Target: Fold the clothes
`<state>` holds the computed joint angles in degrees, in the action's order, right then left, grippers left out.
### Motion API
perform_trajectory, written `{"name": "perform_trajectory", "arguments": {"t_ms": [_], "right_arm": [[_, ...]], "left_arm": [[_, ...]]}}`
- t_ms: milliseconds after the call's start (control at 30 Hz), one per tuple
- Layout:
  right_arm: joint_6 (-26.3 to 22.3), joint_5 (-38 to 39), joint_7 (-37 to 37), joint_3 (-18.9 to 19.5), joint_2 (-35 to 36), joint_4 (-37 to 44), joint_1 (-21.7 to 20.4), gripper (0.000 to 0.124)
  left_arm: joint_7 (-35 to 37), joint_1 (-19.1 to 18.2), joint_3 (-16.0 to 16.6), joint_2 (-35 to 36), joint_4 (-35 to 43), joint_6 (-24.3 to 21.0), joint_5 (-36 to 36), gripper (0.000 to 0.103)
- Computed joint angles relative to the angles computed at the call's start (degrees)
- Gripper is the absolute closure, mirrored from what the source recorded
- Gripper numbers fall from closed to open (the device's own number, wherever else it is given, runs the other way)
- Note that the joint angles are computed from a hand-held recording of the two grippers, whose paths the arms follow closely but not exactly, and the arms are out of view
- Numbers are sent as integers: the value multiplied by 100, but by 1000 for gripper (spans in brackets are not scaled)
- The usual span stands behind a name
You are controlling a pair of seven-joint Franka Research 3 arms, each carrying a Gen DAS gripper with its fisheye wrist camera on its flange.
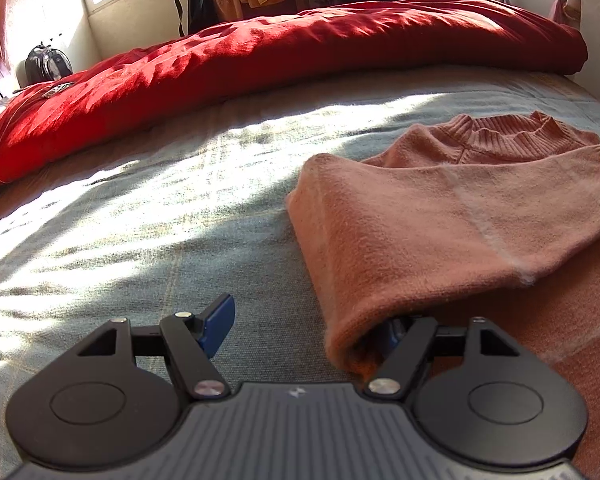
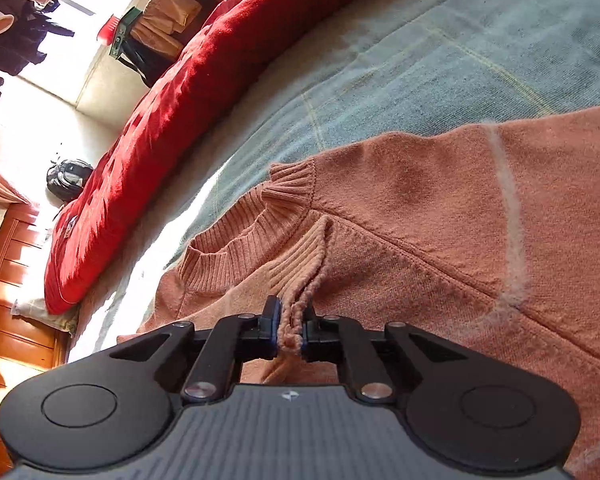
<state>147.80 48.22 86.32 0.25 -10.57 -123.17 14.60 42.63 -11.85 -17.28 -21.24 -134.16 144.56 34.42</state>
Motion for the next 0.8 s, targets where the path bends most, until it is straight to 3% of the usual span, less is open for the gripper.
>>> {"name": "perform_trajectory", "arguments": {"t_ms": [100,167,333,467,567,667,733,800], "right_arm": [[-28,-347,251,30,-194,-141,-81,112],[24,-1309,1047,221,-199,-210,-301,96],[146,-2009,1478,228,-343,-310,-345,93],[194,-2197,1167,220,-377,-180,-182,87],[119,-2209,794,229,-266,20,-19,86],[-32,-1692,186,144,-158,159,234,86],[-156,-1621,-89,182,-119,200,291,86],[-357,-1929,-60,278,-87,219,243,86]], "left_arm": [[132,-59,36,-7,40,-28,-89,33],[418,-206,174,-59,52,-21,-426,36],[1760,-935,966,-551,-216,455,-2337,35],[2122,-823,1036,-511,-131,1039,-2821,34],[2165,-693,1097,-14,37,1815,-3096,36],[2701,-1116,1466,548,188,2200,-4003,36],[3256,-1428,1712,908,336,2320,-4828,36],[3325,-1351,1606,1116,393,2029,-5004,36]]}}
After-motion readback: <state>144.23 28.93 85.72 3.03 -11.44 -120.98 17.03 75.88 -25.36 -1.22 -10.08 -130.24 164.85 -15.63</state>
